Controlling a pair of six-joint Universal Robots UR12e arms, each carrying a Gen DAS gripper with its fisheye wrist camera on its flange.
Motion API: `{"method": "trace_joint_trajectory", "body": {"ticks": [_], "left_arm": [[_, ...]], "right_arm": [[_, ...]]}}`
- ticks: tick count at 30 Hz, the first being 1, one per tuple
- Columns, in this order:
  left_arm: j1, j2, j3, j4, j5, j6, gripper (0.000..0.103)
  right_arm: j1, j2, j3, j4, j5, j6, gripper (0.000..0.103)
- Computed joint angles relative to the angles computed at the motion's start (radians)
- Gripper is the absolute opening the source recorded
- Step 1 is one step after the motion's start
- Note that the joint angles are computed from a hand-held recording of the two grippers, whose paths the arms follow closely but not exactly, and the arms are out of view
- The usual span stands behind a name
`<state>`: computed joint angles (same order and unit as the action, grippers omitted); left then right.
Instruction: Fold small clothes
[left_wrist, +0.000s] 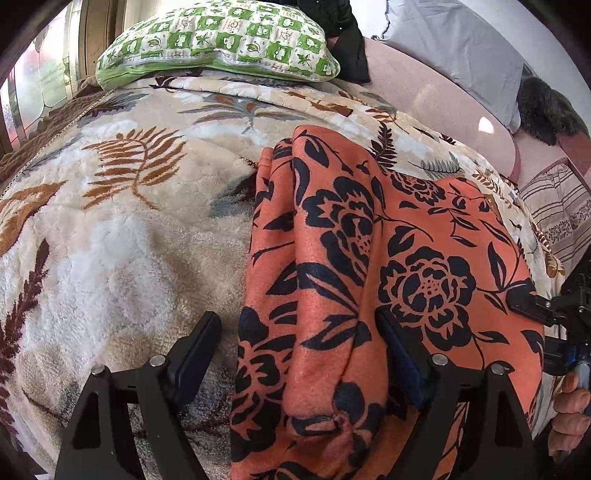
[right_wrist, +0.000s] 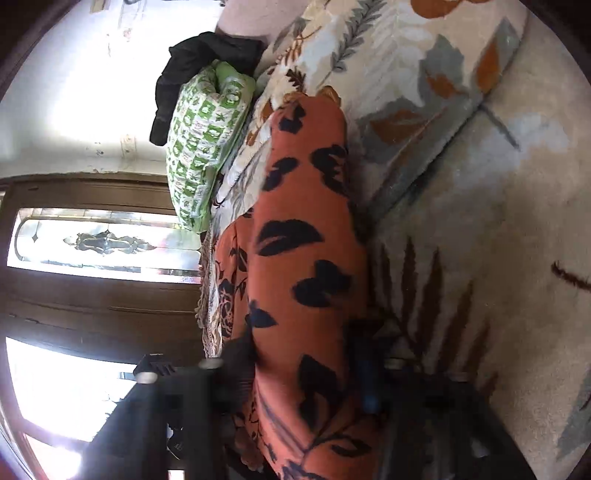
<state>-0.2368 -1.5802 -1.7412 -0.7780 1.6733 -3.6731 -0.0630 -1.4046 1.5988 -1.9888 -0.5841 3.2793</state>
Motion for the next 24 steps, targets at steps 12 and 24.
{"method": "trace_joint_trajectory", "body": {"ticks": [12, 24], "left_arm": [[0.000, 0.002, -0.013, 0.033, 0.000, 0.002, 0.087], [0.007, 0.004, -0.022, 0.054, -0.019, -0.001, 0.089]], "right_arm": [[-0.006, 0.022, -0.025, -0.149, -0.030, 0.088, 0.082], [0.066, 0.098, -0.151, 0.003, -0.254, -0.064, 0.054]]}}
